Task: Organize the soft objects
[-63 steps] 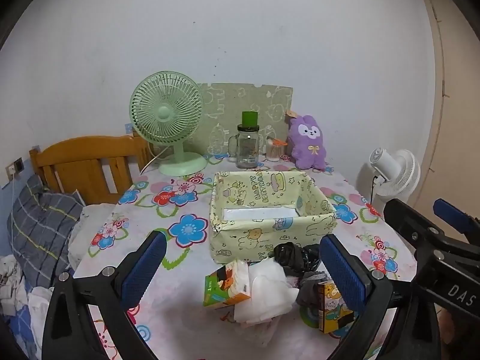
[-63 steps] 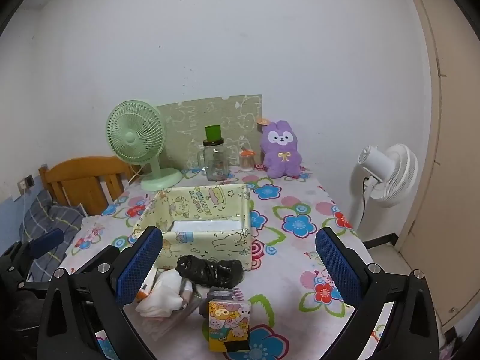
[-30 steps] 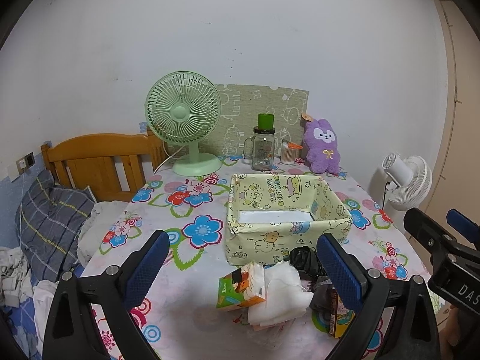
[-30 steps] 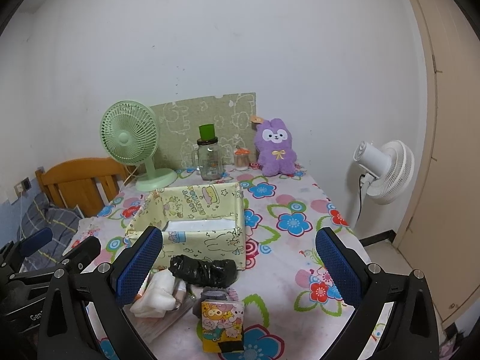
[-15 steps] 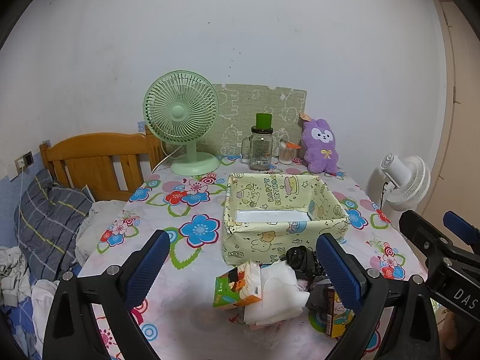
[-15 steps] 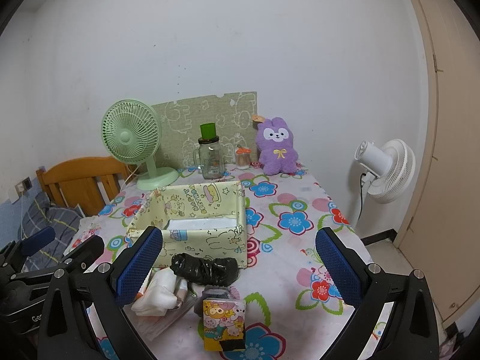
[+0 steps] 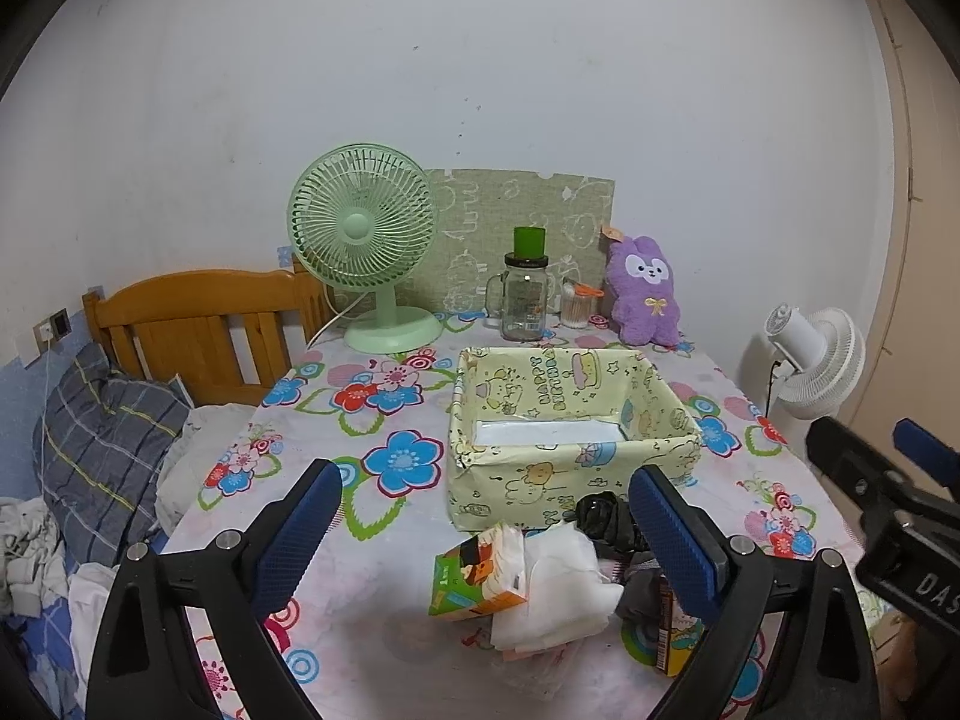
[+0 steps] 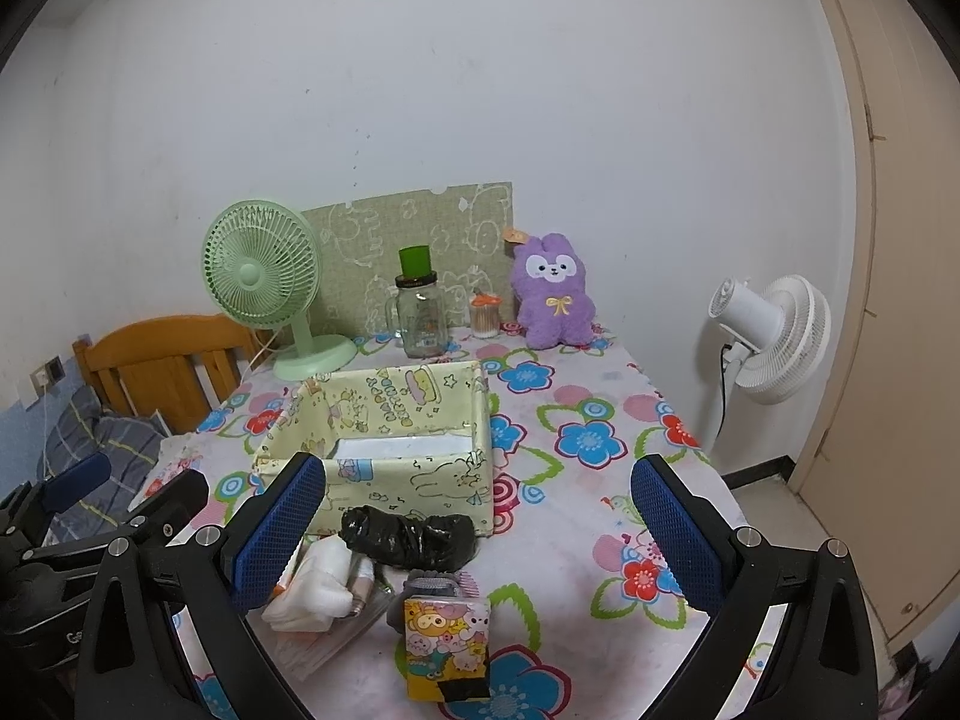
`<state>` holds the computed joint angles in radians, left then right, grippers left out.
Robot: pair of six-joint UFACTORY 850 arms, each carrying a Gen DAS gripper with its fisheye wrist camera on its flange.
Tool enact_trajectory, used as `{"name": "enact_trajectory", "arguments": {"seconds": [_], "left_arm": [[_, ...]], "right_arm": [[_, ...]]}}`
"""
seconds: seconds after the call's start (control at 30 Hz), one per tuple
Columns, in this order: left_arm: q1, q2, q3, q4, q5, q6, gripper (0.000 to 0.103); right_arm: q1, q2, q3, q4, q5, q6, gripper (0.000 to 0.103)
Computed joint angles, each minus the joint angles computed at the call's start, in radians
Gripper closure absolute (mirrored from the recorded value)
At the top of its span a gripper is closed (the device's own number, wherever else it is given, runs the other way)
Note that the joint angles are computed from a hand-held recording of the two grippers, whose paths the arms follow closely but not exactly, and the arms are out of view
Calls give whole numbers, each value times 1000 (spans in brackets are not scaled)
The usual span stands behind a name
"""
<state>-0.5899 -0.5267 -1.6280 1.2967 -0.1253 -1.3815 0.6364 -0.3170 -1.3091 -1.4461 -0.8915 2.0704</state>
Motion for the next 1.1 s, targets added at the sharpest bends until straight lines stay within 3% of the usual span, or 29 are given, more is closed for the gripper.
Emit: {"name": "enact_trajectory", "arguments": {"seconds": [0.27, 1.1], "left_arm": [[4, -8, -16, -140, 14, 141, 6], [-2, 2, 6, -31, 25, 35, 6]], "right_arm": [[-5, 5, 6, 1, 8, 7, 0], [1, 11, 10, 8, 2, 19, 0]]}}
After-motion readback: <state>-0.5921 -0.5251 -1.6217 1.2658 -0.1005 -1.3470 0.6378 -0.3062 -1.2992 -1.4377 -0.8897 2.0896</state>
